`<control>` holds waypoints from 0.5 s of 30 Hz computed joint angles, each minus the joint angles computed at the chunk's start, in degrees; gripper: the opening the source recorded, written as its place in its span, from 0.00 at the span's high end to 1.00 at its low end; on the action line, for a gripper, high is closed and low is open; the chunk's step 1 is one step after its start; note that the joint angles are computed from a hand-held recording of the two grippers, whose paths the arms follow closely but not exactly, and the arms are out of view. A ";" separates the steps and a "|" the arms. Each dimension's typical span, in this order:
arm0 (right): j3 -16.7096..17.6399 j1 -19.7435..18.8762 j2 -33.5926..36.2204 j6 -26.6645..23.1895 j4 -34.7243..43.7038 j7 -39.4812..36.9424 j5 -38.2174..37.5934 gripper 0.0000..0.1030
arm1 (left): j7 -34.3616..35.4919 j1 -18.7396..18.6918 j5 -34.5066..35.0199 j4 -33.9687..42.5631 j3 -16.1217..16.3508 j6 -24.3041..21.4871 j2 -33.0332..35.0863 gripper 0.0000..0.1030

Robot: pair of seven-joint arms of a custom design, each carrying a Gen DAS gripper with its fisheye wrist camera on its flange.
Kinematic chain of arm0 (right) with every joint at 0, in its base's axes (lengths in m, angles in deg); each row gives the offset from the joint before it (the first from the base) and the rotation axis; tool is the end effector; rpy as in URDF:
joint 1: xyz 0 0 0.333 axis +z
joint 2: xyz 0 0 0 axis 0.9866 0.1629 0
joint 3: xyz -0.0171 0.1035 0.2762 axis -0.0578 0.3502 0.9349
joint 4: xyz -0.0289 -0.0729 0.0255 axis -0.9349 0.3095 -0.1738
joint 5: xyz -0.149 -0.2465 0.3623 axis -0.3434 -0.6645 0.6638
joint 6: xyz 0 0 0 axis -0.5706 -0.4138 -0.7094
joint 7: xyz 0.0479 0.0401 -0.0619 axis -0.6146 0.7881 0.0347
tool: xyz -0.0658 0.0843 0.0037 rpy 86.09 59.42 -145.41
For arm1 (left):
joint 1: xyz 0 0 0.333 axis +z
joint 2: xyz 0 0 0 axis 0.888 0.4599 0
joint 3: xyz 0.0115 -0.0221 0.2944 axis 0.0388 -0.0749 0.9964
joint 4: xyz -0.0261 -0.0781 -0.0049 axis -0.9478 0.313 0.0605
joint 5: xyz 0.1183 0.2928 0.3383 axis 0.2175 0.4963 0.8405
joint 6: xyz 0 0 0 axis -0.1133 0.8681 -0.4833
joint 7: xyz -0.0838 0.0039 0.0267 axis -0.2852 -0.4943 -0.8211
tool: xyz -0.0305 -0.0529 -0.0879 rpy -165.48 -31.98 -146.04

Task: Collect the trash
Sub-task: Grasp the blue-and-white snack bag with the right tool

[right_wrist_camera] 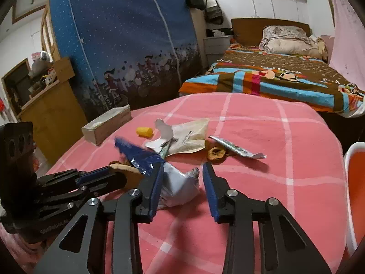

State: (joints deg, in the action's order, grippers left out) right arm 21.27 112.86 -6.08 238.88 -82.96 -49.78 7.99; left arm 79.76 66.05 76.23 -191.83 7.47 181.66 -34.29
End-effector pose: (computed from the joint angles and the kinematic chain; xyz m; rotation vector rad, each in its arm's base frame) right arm 0.4680 0.1538 0.4104 -1.9001 1.1348 -0.2952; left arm 0.4014 -0.2788 0.3943 -1.7305 1.7578 -1.1641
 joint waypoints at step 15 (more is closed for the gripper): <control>-2.90 5.24 -5.63 6.51 -3.93 -7.04 4.96 0.89 | -1.15 2.84 -1.22 -1.98 -4.47 1.65 -4.17 1.00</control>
State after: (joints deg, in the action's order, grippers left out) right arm 18.37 118.10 -11.72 245.39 -86.90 -56.82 12.95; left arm 78.61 68.89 75.01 -193.81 3.00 183.30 -38.46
